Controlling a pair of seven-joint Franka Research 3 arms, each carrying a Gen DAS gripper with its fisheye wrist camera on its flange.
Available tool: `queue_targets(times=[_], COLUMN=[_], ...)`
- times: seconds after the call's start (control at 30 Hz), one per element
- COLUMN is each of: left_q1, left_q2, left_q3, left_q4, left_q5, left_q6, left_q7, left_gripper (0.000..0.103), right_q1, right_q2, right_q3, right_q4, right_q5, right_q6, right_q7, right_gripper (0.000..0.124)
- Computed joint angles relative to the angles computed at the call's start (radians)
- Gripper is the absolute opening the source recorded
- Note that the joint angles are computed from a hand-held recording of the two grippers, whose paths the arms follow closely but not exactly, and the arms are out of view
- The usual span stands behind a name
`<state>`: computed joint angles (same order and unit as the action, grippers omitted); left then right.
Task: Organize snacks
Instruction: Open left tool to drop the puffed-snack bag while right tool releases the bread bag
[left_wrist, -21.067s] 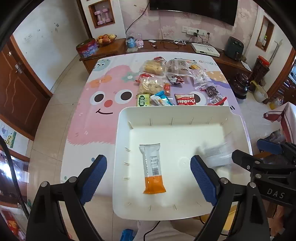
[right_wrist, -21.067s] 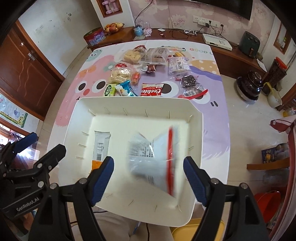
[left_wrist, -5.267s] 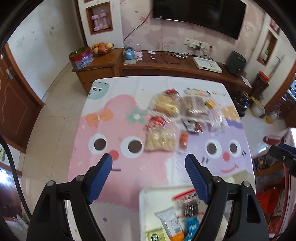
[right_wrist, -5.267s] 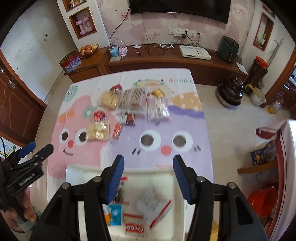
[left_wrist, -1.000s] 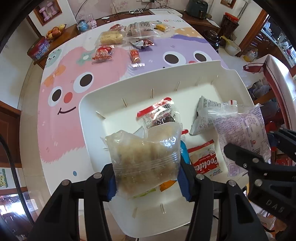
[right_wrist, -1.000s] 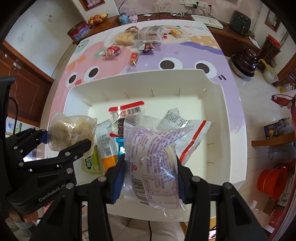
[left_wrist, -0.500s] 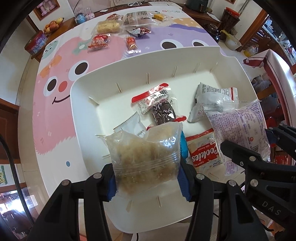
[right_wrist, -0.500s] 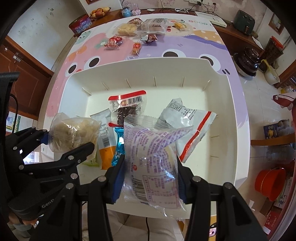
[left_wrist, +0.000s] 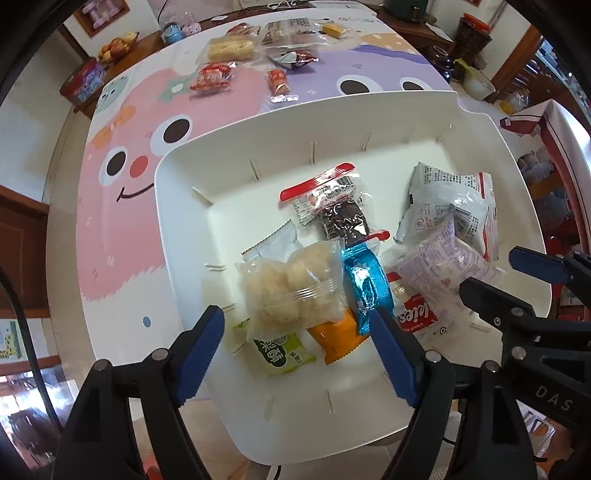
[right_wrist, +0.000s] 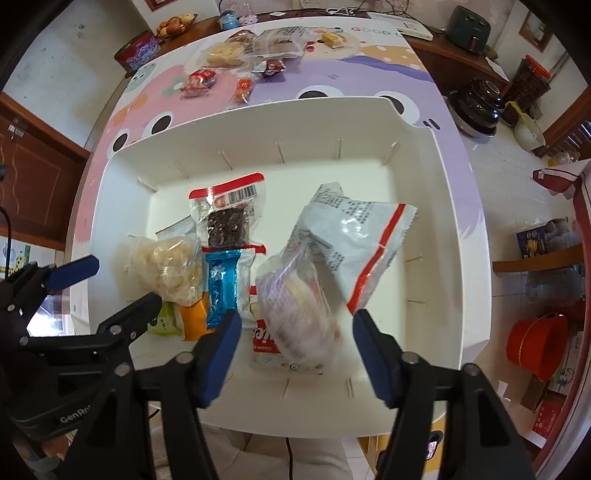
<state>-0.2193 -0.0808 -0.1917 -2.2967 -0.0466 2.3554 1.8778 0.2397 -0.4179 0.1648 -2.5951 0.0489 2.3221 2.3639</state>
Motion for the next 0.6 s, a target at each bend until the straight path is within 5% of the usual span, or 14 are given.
queue_targets(times=[0.6], left_q1=[-0.001], left_q2=[0.003], left_q3=[-0.004], left_q4=[0.005], left_q5=[0.019], left_q6=[0.008], left_q7=[-0.021], left_gripper=[0.080], right_q1=[0.000], right_q2=[-0.003], right_q3=[-0.006], right_q4=[-0.003], right_q5=[0.016], right_q6=[0.016], right_q7=[-0.017], right_gripper=[0.069])
